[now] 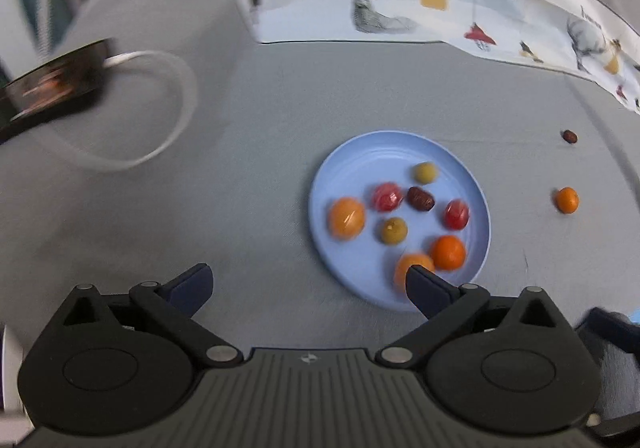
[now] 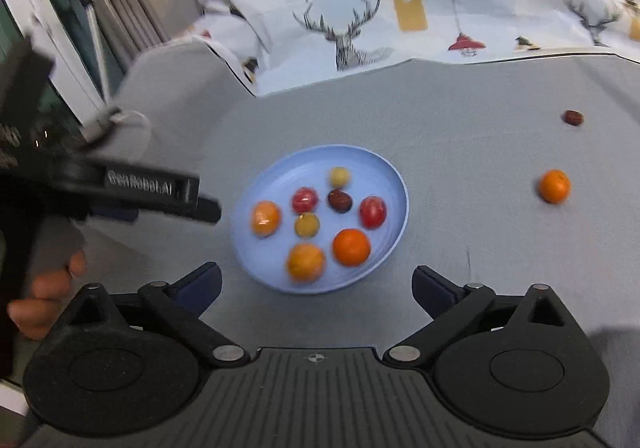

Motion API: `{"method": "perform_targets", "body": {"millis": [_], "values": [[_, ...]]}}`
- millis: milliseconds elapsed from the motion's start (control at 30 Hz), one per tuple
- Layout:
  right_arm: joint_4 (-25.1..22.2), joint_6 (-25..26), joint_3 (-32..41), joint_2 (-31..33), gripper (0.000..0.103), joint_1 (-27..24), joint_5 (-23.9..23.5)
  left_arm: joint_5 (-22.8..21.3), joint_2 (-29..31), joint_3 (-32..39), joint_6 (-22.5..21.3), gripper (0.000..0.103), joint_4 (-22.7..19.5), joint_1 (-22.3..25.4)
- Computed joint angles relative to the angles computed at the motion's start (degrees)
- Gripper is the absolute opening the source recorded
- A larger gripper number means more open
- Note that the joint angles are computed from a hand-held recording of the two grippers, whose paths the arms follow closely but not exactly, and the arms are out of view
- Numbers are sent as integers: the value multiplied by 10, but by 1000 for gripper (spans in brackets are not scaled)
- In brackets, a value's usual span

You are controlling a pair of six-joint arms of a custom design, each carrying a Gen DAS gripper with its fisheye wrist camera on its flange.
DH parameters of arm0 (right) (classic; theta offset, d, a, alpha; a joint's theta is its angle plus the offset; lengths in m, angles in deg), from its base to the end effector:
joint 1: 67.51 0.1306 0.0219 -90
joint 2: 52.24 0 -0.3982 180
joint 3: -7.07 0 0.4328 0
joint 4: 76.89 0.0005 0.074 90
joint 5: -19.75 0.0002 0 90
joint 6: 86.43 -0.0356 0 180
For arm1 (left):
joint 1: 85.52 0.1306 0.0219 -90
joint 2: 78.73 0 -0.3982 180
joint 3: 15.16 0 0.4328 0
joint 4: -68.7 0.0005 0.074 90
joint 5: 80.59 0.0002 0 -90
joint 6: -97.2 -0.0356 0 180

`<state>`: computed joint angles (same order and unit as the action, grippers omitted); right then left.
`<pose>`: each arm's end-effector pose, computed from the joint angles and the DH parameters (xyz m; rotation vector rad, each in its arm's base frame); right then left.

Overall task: Organize fruits
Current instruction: 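Open both tools to drop the yellow fruits onto the plate, then withdraw both tools from the plate toward the loose fruits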

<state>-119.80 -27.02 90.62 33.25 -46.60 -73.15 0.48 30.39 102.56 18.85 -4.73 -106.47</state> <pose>0.4672 0.1799 0.4355 0.1779 2.4014 0.4898 0.5869 -0.2193 0.4727 0.1705 2.6722 0.0329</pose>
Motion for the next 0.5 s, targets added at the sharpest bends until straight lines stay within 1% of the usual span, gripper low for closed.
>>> {"method": "perform_targets", "body": {"millis": [133,233,333,500], "values": [[18,11,-24,-54,102,28,76,6,-68,-53,11,103,11,-2],[31,10,-38,-89,102,37,106,4,-103,-74,6,103,22,-11],[42,2,-56,-123,102,46,141,1,-133,-94,-5,102,43,-25],[44,3,-73,-155,102,64,168,-1,-167,-117,-2,103,56,-44]]}}
